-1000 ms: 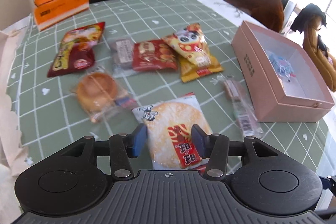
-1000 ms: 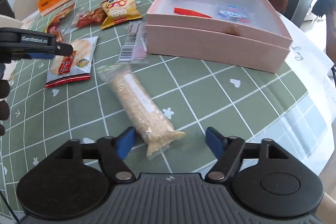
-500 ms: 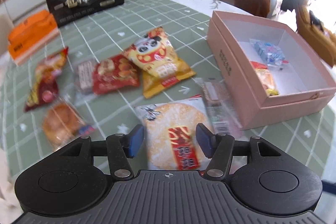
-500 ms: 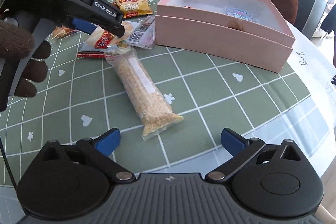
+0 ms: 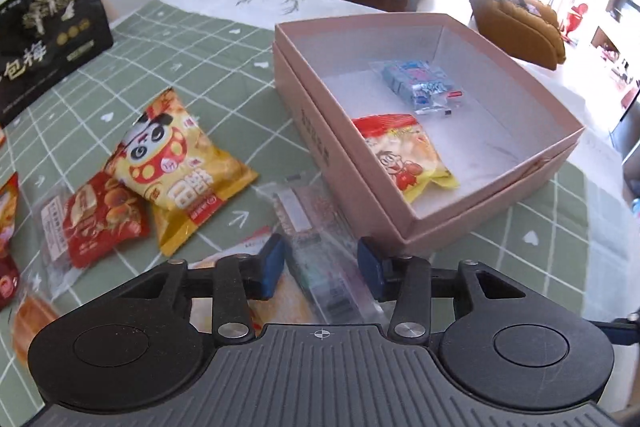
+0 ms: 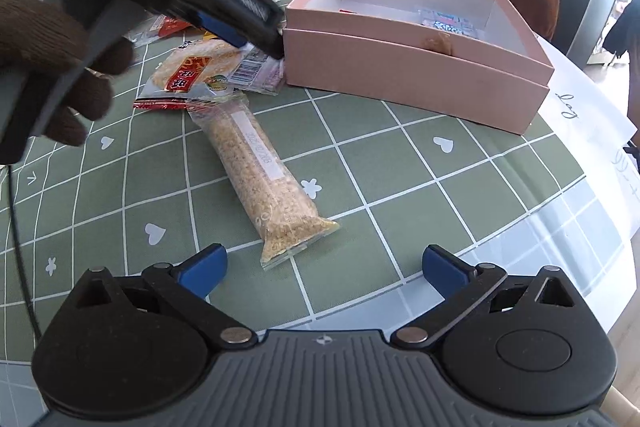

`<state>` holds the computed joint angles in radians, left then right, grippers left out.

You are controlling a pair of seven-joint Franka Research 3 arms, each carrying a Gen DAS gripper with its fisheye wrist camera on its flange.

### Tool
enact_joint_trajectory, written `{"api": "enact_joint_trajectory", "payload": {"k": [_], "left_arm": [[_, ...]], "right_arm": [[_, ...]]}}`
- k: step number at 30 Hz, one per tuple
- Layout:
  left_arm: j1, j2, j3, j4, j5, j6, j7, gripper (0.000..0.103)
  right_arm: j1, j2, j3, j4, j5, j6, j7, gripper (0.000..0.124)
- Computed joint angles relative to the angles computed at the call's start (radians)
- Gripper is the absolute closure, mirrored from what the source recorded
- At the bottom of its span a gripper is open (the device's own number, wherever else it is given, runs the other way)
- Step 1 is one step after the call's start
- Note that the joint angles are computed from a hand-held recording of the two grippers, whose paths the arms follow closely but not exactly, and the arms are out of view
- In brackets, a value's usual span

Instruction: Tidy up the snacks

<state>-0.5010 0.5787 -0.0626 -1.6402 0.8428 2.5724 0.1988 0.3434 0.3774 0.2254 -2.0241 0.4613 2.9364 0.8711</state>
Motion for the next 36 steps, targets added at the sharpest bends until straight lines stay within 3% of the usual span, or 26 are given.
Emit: {"api": "enact_joint_trajectory", "payload": {"k": [3,6,9,12,14,17,20,22,26,30,34,36], "left_arm": [[0.003,-0.026,0.002,-0.056,0.010,0.050,-0.033,0.064],[-0.014,-0.091,0.018,-0.165,0.067,0.120,-0.139,0.068],[-0.038,-0.167,0.016,-0.278,0.146,0.138,-0.265,0.068],[-0.036,-0.230,-0.012,-0.369,0.211,0.157,-0.376,0.068],[-0.023,-0.264,-0.038,-0.415,0.231,0.166,-0.423,0.068],[0.007,-0.301,-0.079,-0.462,0.211,0.172,-0.440,0.068],[0.027,-0.323,-0.109,-0.486,0.168,0.160,-0.416,0.068],[0.027,-0.329,-0.118,-0.490,0.163,0.141,-0.423,0.068],[0.021,-0.330,-0.123,-0.490,0.187,0.132,-0.476,0.068],[0.019,-0.317,-0.127,-0.477,0.207,0.137,-0.494,0.067],[0.014,-0.305,-0.121,-0.461,0.223,0.141,-0.510,0.065],[-0.009,-0.308,-0.103,-0.453,0.297,0.113,-0.599,0.064]], "right_arm": [[0.007,0.001,-0.009,0.005,-0.010,-0.009,0.010,0.021],[0.021,0.004,-0.036,0.030,-0.047,-0.061,0.032,0.021],[0.009,0.002,-0.036,0.048,-0.043,-0.081,0.037,0.026],[-0.031,-0.001,0.006,0.064,0.015,-0.088,-0.033,0.026],[-0.016,0.007,-0.001,0.078,0.002,-0.083,-0.057,0.026],[0.013,0.031,-0.002,0.103,-0.042,-0.050,-0.102,0.026],[-0.005,0.055,0.056,0.126,-0.029,-0.015,-0.209,0.026],[-0.026,0.076,0.095,0.157,-0.004,-0.041,-0.279,0.026],[0.077,0.110,-0.025,0.248,-0.059,-0.160,-0.091,0.030],[0.049,0.123,-0.034,0.290,-0.027,-0.254,0.012,0.046],[0.065,0.099,-0.086,0.255,-0.066,-0.220,0.124,0.048],[0.062,0.086,-0.103,0.231,-0.082,-0.198,0.178,0.048]]}}
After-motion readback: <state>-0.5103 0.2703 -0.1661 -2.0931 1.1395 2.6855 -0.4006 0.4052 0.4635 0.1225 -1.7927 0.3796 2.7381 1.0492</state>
